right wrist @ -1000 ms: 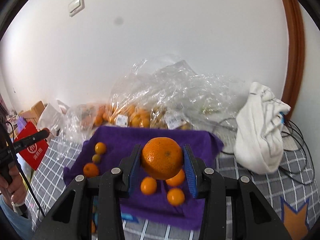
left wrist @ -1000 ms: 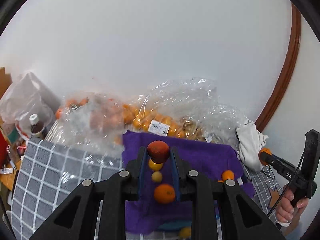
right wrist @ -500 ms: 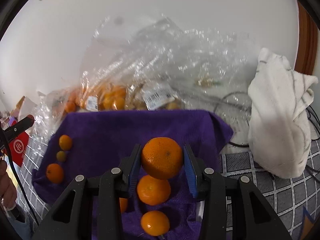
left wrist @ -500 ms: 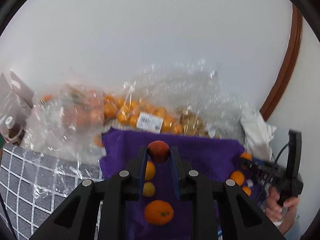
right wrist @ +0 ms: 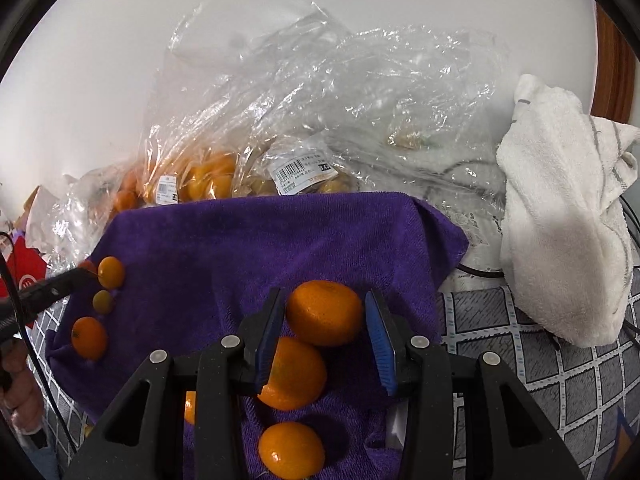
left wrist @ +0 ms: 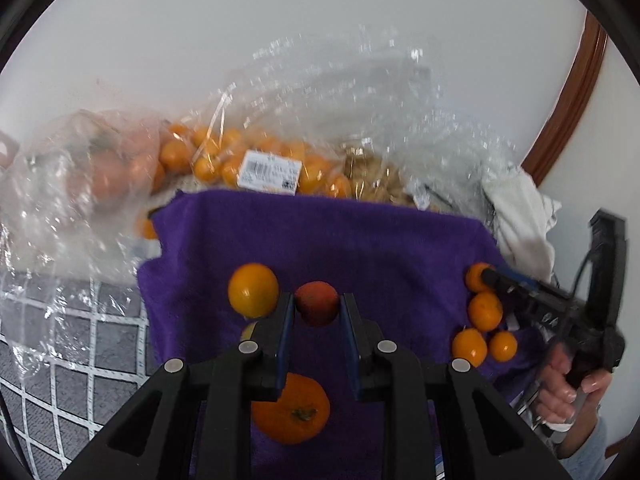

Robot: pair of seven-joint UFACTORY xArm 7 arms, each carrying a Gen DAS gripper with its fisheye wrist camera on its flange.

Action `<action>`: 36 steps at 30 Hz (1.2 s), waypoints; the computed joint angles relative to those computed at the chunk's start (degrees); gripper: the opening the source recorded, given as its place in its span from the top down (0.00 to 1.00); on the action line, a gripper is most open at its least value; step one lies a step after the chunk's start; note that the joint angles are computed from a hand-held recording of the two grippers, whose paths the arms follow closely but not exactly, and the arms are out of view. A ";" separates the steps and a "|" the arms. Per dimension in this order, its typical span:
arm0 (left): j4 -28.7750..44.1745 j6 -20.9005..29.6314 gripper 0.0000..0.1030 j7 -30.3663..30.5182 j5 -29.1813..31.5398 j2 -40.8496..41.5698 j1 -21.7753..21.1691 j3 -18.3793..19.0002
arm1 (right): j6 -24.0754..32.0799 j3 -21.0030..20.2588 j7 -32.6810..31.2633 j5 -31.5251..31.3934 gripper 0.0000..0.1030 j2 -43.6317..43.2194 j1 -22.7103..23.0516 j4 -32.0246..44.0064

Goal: Organize fruits
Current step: 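Lower the large orange onto the towel and open right tool, then lower the small red fruit onto the towel and open left tool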

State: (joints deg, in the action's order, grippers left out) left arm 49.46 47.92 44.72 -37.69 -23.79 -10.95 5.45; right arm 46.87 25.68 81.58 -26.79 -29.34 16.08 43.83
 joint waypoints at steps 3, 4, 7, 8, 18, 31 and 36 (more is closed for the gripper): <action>-0.42 -0.57 0.79 -1.54 2.83 0.44 0.49 -1.54 | 0.74 0.35 0.63 0.04 0.58 -1.55 0.14 -0.06; -0.59 -0.69 0.79 -1.83 3.47 0.53 0.46 -1.79 | 1.28 0.62 0.69 0.06 0.58 -2.02 0.15 0.13; -0.85 -1.03 0.79 -2.59 5.11 0.65 0.35 -2.29 | 4.84 2.49 0.55 -1.01 0.58 -2.46 -0.28 2.45; -1.08 -1.35 0.79 -2.70 5.64 0.55 0.29 -2.45 | 5.81 3.01 0.46 -1.41 0.58 -2.40 -0.35 3.26; -2.27 -3.02 0.79 -3.13 8.46 0.03 -0.71 -2.40 | 14.51 6.34 -0.30 -1.13 0.58 -1.88 2.39 9.24; -1.14 2.19 0.68 -2.37 5.81 -7.32 -0.82 -0.14 | 23.96 12.87 8.24 1.48 0.58 -0.65 7.84 13.60; -3.35 5.42 0.61 -1.69 6.29 -13.36 -0.41 2.57 | 27.95 16.32 11.53 0.64 0.58 3.66 9.54 17.75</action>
